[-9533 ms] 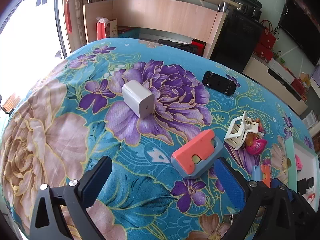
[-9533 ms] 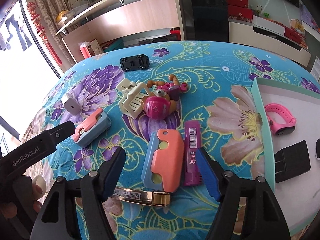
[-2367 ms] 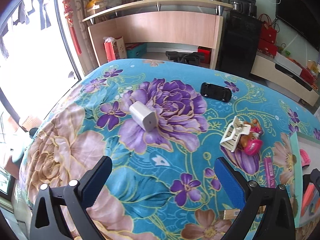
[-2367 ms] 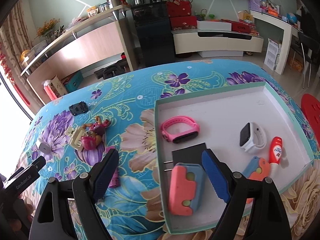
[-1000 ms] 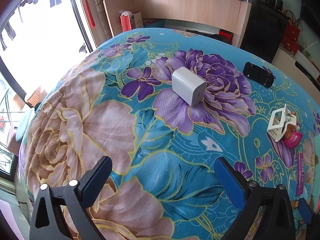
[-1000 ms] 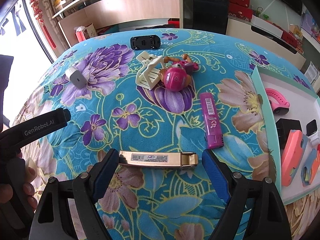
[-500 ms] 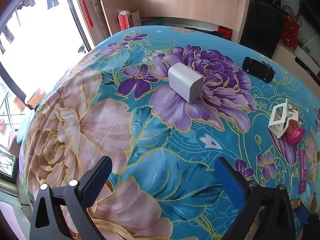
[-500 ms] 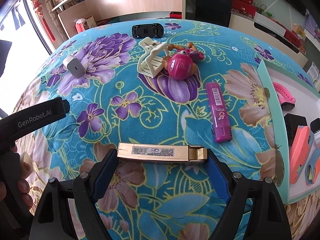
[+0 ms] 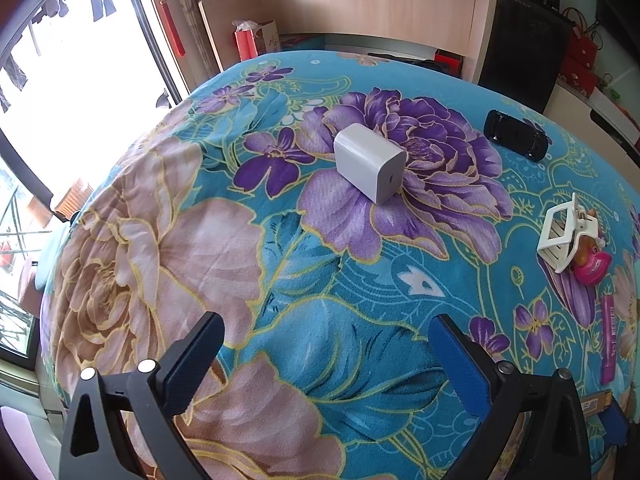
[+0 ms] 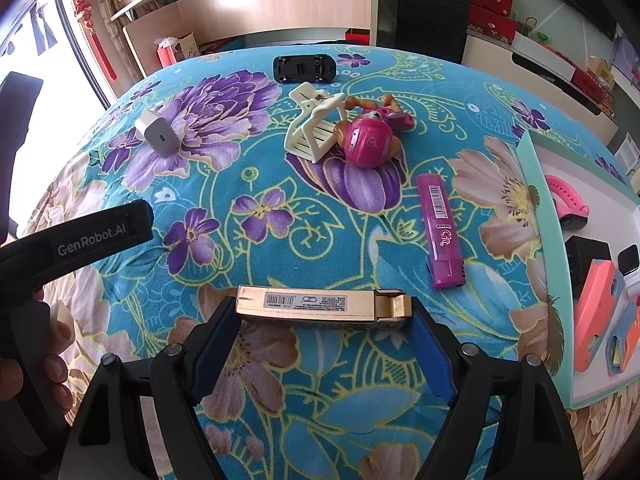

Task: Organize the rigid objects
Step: 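Grasp the gold bracelet with the right tool, then grasp the white charger cube with the left tool while the right tool holds the bracelet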

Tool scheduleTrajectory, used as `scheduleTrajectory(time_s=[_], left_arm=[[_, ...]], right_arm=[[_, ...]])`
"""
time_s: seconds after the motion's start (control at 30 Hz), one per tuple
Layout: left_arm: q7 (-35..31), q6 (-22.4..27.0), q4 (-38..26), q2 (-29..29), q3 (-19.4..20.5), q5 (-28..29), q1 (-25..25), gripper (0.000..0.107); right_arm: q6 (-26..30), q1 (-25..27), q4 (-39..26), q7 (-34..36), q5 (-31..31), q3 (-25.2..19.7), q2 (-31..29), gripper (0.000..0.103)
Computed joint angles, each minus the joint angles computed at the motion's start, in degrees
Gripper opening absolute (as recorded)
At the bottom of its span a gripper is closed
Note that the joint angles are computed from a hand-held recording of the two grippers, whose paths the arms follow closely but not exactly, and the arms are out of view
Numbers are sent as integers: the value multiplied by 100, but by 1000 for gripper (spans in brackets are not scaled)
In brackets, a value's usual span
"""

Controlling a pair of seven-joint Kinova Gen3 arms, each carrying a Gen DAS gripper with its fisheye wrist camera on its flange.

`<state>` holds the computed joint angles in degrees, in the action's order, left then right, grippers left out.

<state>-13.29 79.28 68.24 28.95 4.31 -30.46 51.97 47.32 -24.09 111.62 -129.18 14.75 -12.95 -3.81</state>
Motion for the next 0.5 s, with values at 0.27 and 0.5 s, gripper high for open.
scheduleTrajectory(time_s=[0.27, 0.5], left_arm=[[64, -303, 104, -65, 0, -38, -29, 103], [260, -930, 338, -179, -71, -182, -80, 103]], right_arm=[[-447, 154, 79, -392, 541, -32, -96, 83], [-897, 351, 179, -1211, 1482, 10, 13, 83]])
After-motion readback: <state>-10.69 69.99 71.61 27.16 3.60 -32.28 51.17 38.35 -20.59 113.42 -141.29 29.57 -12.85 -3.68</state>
